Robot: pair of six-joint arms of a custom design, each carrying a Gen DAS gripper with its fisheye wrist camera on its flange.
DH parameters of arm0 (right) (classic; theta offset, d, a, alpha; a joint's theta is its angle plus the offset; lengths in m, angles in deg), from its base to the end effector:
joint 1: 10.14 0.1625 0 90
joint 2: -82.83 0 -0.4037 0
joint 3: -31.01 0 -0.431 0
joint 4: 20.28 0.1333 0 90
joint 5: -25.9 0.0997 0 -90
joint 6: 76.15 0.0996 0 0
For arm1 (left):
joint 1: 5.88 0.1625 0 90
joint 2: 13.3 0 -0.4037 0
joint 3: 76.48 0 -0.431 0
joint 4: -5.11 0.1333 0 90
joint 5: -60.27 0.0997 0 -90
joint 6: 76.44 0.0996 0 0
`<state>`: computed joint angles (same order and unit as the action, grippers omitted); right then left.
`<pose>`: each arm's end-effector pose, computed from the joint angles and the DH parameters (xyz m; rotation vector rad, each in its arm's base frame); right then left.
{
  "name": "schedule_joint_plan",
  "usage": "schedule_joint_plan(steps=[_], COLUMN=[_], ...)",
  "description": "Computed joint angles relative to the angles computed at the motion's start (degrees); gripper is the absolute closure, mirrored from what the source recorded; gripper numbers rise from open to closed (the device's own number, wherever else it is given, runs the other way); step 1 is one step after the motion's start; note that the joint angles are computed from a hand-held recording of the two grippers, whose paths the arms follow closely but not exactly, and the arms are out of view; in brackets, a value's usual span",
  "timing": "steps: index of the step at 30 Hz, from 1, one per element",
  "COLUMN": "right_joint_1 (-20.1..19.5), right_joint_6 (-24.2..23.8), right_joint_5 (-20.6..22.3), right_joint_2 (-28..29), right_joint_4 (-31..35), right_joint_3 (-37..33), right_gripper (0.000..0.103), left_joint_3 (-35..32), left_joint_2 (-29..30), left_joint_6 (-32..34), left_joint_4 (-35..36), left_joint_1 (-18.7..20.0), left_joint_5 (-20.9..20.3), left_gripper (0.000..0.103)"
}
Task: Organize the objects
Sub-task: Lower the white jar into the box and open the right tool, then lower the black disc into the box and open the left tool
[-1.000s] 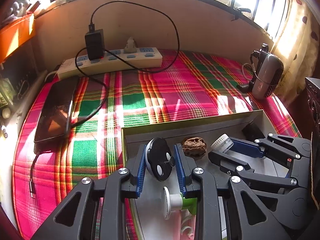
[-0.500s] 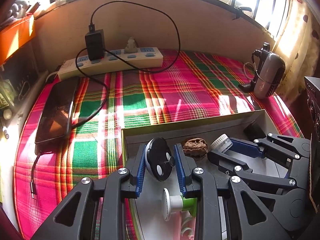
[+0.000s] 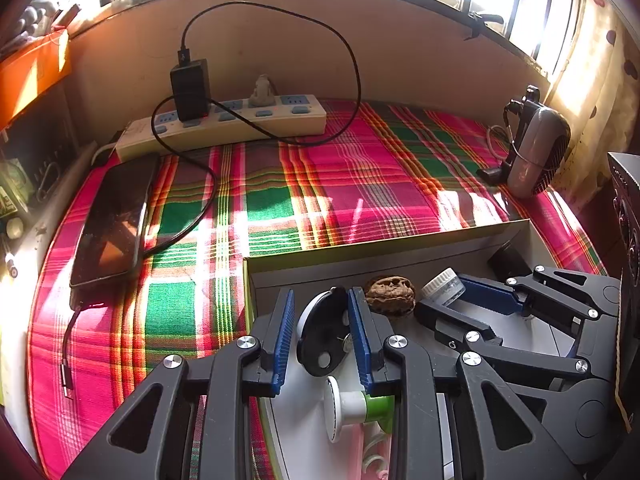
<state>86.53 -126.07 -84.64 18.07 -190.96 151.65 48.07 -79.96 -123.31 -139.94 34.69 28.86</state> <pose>0.1608 -0.5284 0.1280 1.1546 -2.3659 0.3620 -0.2272 -0.4819 0.1113 0.0821 2.2653 -0.9098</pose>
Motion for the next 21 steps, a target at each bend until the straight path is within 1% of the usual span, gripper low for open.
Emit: schedule_joint_plan(steps=[2,6,9,11,12,21], right_joint_1=[0.05,0.17,0.07,0.09,0.07,0.02], right_joint_6=[-0.04,-0.02,0.27,0.40,0.48,1.03], right_joint_5=[-0.04,-0.53,-0.09,0.06,0.15,1.09], right_joint_2=[0.00,0.07,-0.49,-0.85,-1.04,-3.50], right_joint_4=[0.06,-0.49,-0.32,-0.46,-0.55,-0.90], right_joint_3=[0.05,0.27,0.57,0.74,0.84,2.63], right_gripper=[0.069,0.068,0.067,0.058,0.056,0.056], left_joint_3=[-0.02,0.08,0.21,0.36,0.48,1.59], left_joint_2=[0.02,-0.22,-0.26,-0.50,-0.64,-2.71], left_joint_6=[-0.07,-0.32,-0.93,-2.10,-2.58,-8.39], left_joint_4=[0.10,0.68,0.92,1.97,2.35,8.31], left_joint_1=[-0.03,-0.17,-0.45,-0.96,-1.23,-4.04], left_joint_5=[-0.01,0.00,0.24,0.65,0.90,2.27], left_gripper=[0.077,0.077,0.077,0.077,0.077,0.076])
